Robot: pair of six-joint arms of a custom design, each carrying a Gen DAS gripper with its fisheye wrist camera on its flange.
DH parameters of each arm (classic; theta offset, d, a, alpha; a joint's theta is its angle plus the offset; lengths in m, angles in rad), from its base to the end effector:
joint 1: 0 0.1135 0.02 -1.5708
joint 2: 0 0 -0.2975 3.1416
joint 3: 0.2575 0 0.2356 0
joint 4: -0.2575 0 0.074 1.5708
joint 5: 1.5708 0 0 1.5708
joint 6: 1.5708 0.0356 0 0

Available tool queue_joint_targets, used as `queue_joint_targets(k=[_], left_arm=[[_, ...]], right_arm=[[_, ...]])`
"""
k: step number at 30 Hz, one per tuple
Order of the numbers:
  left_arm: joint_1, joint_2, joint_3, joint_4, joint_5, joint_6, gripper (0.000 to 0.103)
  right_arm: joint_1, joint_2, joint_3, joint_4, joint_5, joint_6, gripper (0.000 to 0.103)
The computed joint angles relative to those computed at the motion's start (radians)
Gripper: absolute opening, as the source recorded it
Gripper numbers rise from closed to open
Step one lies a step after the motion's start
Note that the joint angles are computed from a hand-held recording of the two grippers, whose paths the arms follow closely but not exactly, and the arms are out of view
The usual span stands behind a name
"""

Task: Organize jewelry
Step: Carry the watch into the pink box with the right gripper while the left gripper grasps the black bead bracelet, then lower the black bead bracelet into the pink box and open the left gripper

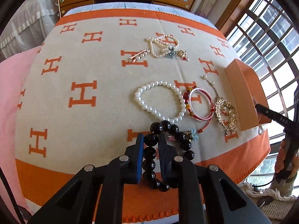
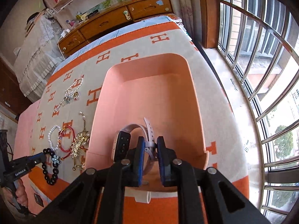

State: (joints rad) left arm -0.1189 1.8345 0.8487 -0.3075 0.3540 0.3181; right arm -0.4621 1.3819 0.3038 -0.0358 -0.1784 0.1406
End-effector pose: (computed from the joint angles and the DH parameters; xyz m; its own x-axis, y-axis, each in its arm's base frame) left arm 0.2992 -0.0482 0.1406 -0.8427 0.3961 -0.3645 0.4939 0.8383 -0.2310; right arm 0.1576 -0.0714 0.1355 -0.7437 0.5245 -0.4145 0.4776 0.8507 0.2195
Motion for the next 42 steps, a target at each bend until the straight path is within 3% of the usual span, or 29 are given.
queue_joint_targets(k=[5, 10, 19, 30, 37, 42], left_arm=[[0.015, -0.158, -0.012, -0.038, 0.028, -0.038, 0.012], [0.000, -0.242, 0.066, -0.125, 0.052, -0.052, 0.012], [-0.250, -0.298, 0.195, -0.143, 0.046, -0.166, 0.013], [-0.662, 0.010, 0.431, -0.029, -0.047, -0.317, 0.013], [-0.720, 0.268, 0.554, 0.040, -0.089, -0.355, 0.013], [-0.718, 0.345, 0.545, 0.061, -0.182, -0.346, 0.026]], right_arm=[[0.001, -0.057, -0.018, -0.008, -0.006, -0.005, 0.025], [-0.026, -0.151, -0.048, -0.024, -0.066, -0.017, 0.025], [-0.149, -0.293, -0.101, -0.053, -0.189, -0.067, 0.025], [-0.319, -0.325, -0.146, -0.052, -0.277, -0.154, 0.025], [-0.311, -0.350, -0.148, -0.059, -0.268, -0.156, 0.025], [-0.258, -0.342, -0.152, -0.041, -0.242, -0.139, 0.025]])
